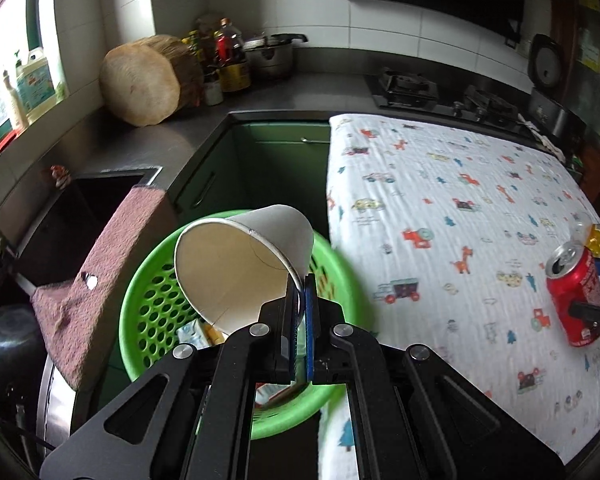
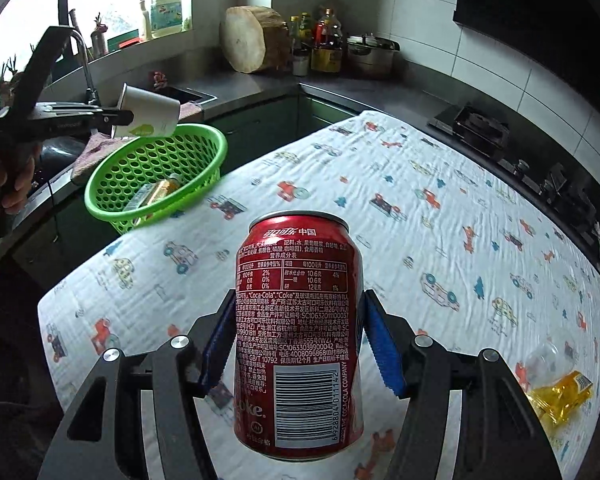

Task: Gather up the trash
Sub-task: 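Carry the paper cup over the green basket with the left gripper while the right gripper lifts the can, then release the paper cup into the basket while the right gripper drops the red can in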

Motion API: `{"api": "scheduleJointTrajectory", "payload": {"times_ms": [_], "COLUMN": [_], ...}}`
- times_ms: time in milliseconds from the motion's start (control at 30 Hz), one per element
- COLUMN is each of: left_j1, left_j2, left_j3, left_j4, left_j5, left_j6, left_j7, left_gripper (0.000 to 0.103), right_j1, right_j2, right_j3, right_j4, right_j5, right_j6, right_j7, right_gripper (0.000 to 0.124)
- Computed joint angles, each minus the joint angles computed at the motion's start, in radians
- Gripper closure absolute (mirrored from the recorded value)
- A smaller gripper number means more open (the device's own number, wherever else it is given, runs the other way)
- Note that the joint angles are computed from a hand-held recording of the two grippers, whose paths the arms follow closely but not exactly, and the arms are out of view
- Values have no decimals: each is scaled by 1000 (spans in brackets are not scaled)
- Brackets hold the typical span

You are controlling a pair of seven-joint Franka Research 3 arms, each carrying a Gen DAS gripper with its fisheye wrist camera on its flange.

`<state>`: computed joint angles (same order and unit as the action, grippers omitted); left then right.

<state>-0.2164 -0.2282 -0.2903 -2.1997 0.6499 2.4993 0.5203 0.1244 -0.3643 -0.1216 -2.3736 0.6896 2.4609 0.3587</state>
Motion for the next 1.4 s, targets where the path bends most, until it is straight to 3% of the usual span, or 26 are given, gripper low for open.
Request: {"api": "scheduleJointTrajectory", "payload": {"times_ms": [367, 700, 767, 833, 967, 1100, 1400], "left_j1": [33, 57, 64, 73, 80, 94, 94], "left_j2": [-36, -89, -106, -129, -185, -245, -347], "left_j3": [52, 70, 68, 63, 61, 46, 34], "left_j4": [-167, -265, -279, -294, -326, -349, -393], "left_j5": [-122, -194, -203, -199, -202, -193, -201], "left_j6": [33, 100, 106, 110, 125, 110, 89], "left_j7": [-6, -8, -11, -21, -27, -50, -71], "left_gripper": [100, 95, 90, 75, 71, 58, 49], "right_j1": [91, 167, 180, 193, 219, 241, 270], "right_j2": [4, 101, 123, 146, 193, 248, 375], "right_j3": [54, 104, 115, 128, 154, 184, 240], "right_j4": [17, 95, 112, 130, 165, 203, 276], "right_j5": [73, 150, 170, 189, 227, 252, 223], "right_j6": [-4, 31, 43, 59, 101, 150, 243], "right_j7": [50, 94, 99, 108, 114, 131, 196], "right_gripper": [65, 65, 65, 65, 65, 65, 65]}}
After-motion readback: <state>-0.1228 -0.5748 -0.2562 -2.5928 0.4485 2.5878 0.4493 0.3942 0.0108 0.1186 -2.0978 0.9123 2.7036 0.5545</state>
